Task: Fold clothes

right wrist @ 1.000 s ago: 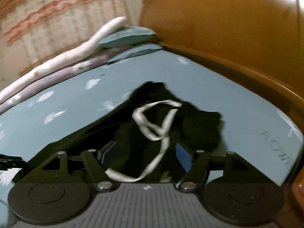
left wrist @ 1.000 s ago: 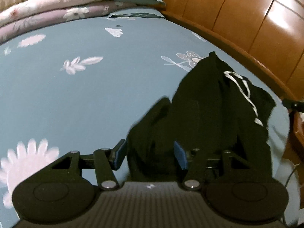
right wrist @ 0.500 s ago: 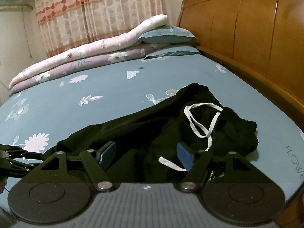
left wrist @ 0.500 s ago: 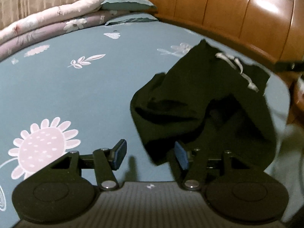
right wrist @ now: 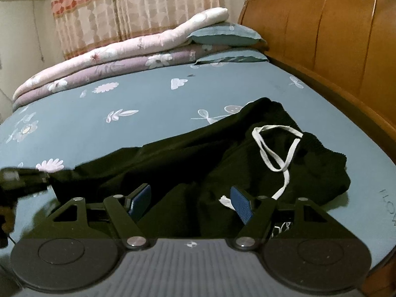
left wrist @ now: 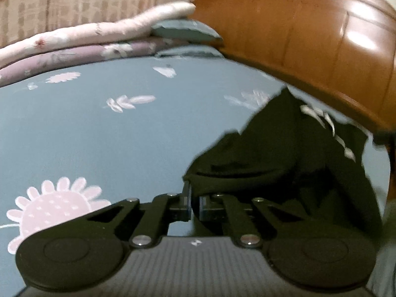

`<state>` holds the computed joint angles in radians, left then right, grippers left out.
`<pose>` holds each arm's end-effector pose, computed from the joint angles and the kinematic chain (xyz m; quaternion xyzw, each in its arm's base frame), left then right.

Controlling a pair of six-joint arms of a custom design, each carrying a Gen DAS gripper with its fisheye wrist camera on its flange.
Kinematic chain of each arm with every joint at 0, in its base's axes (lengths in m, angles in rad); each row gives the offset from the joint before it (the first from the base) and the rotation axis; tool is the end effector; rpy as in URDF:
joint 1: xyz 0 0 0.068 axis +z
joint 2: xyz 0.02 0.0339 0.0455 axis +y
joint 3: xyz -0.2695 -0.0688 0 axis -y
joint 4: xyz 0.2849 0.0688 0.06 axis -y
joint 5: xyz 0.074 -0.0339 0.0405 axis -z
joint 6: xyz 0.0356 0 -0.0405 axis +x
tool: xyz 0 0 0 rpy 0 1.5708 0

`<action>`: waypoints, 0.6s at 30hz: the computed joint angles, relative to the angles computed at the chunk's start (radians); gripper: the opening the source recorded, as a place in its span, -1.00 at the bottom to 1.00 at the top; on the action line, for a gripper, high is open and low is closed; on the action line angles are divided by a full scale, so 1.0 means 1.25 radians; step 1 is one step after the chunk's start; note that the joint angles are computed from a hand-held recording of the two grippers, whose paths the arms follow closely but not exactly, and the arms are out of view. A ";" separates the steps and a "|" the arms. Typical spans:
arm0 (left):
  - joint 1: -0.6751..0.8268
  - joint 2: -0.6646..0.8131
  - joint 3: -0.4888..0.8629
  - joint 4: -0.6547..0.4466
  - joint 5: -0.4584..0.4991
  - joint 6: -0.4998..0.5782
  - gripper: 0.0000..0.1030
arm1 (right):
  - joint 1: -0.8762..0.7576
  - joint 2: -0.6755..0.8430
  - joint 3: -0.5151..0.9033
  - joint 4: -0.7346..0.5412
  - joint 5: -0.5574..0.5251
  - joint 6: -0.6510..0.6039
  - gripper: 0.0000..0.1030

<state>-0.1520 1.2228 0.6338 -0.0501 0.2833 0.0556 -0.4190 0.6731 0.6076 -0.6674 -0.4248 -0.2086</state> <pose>0.2804 -0.0530 0.1939 0.1547 0.8732 -0.1474 0.4381 0.1673 -0.0584 0.2515 0.0085 0.8971 0.0604 0.4377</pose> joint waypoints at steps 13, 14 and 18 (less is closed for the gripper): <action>0.077 0.231 0.273 -0.020 -0.021 -0.047 -0.96 | 0.066 0.073 -0.011 0.063 0.038 0.028 0.46; 0.079 0.252 0.295 -0.026 -0.024 -0.056 -0.96 | 0.067 0.082 -0.011 0.070 0.041 0.030 0.46; 0.095 0.327 0.373 -0.042 -0.049 -0.075 -0.96 | 0.074 0.125 -0.011 0.109 0.048 0.044 0.46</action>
<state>-0.0334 1.6310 1.1004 -0.1026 0.2218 -0.0387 -0.3263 0.8291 0.5935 -0.5315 -0.3653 -0.1534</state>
